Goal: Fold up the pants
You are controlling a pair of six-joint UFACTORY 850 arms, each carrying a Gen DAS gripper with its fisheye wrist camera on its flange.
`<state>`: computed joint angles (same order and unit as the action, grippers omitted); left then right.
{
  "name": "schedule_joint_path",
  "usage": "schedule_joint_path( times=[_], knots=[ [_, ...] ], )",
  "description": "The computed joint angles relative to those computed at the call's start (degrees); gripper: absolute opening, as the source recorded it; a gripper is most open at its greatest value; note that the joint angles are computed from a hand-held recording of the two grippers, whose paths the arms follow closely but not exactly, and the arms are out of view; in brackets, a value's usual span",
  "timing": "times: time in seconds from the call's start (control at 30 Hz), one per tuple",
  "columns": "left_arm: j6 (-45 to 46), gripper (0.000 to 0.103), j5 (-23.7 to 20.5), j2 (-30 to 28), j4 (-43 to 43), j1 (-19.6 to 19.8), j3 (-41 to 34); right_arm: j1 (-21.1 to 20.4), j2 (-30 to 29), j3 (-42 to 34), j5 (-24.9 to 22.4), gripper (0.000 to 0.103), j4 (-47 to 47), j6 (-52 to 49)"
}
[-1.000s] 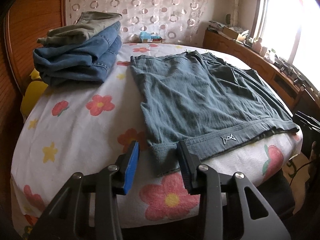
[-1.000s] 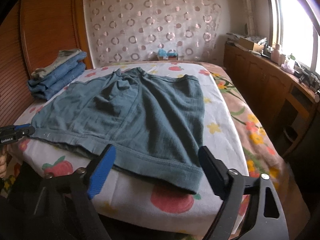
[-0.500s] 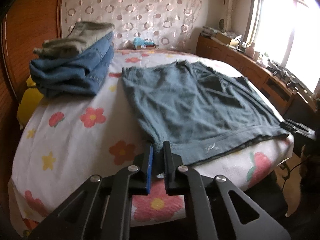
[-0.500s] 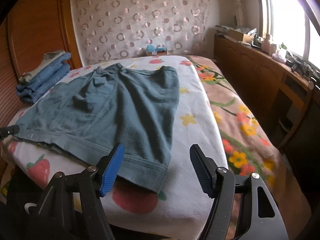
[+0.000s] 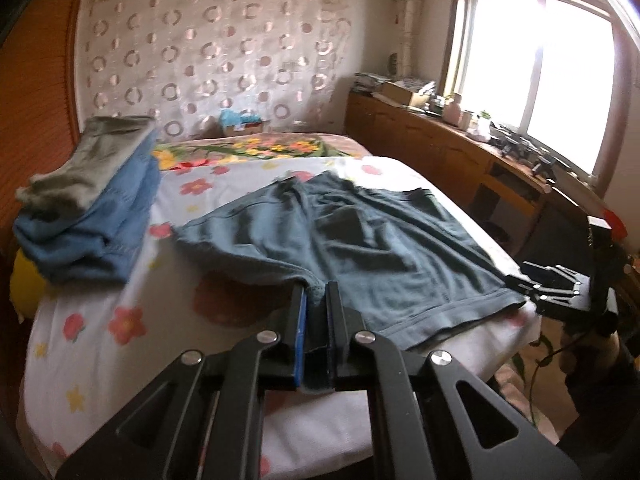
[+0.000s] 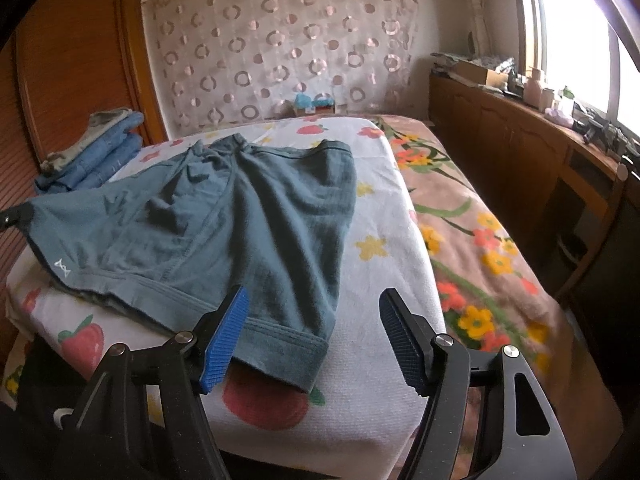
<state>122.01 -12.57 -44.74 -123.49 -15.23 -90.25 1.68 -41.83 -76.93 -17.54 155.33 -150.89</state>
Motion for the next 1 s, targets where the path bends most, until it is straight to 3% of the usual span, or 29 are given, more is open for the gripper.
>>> schedule_joint_path(
  times=[0.47,0.77,0.9,1.0],
  knots=[
    [-35.21,0.005,-0.53,-6.61,38.35,-3.96,-13.65,-0.52,0.51,0.25,-1.78,0.055,-3.93,2.75],
    [-42.67,0.008,0.81,-8.43,47.82,-5.73,-16.33,-0.77,0.80,0.53,-2.90,0.053,-5.01,3.33],
    [-43.17,0.026,1.38,-8.39,48.30,-5.51,-15.92,-0.48,0.76,0.36,-3.26,0.053,-5.62,3.93],
    [-40.88,0.031,1.59,-7.53,45.92,-5.03,-14.47,-0.16,0.61,-0.08,-3.30,0.053,-6.62,5.30]
  ],
)
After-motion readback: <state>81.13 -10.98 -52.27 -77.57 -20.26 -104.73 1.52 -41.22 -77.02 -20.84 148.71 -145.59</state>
